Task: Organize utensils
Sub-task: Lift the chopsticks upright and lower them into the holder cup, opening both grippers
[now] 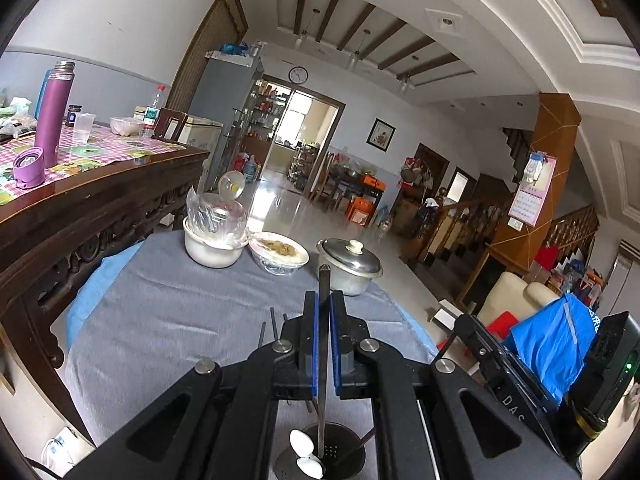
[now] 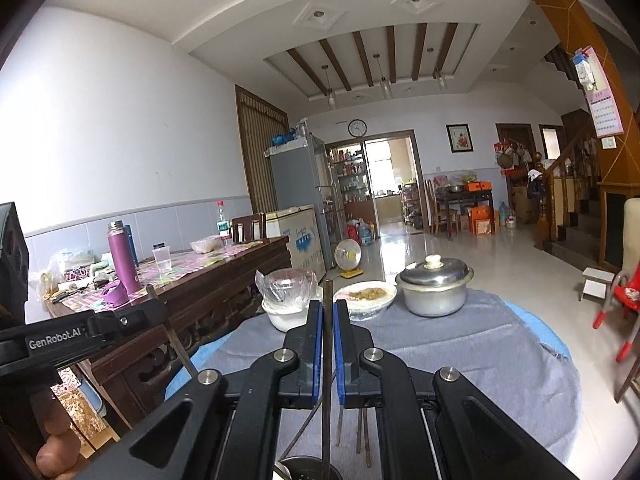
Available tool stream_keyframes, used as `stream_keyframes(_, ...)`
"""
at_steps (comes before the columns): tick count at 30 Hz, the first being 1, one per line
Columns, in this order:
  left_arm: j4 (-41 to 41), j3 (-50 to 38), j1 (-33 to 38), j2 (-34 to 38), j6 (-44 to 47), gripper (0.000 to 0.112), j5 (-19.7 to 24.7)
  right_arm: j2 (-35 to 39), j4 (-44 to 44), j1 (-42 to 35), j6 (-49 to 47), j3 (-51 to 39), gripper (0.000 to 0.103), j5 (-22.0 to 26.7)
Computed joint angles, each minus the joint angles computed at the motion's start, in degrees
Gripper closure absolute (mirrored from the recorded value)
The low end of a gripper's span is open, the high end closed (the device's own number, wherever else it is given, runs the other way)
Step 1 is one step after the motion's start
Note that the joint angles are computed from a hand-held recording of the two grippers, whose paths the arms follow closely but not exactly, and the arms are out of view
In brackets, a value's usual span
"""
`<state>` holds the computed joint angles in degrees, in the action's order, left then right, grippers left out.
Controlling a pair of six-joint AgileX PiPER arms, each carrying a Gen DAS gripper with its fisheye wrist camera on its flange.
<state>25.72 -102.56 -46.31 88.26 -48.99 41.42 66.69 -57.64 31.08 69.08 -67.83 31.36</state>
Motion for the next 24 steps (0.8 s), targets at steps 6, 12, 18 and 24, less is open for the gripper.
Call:
stream_keyframes(6, -3.85, -0.39, 0.85, 1.00, 2.42, 0.107, 1.09, 0.68, 2.45, -0.97, -1.79, 0.47, 0.097, -0.49)
stream_keyframes(12, -7.16, 0.06, 1.36, 0.99, 4.82, 0.107, 1.18, 0.79, 5.64, -2.58, -3.64, 1.07, 0.097, -2.22)
stream_keyframes(18, -8.08, 0.18, 1.48, 0.71, 5.46, 0.106, 1.51, 0.79, 12.63, -4.88, -9.05, 1.31, 0.095, -4.83)
stream_keyframes(24, -7.98, 1.54, 2.59, -0.47, 4.83, 0.090, 0.35, -0.83, 16.83, -7.82, -10.40, 2.84, 0.085, -8.93)
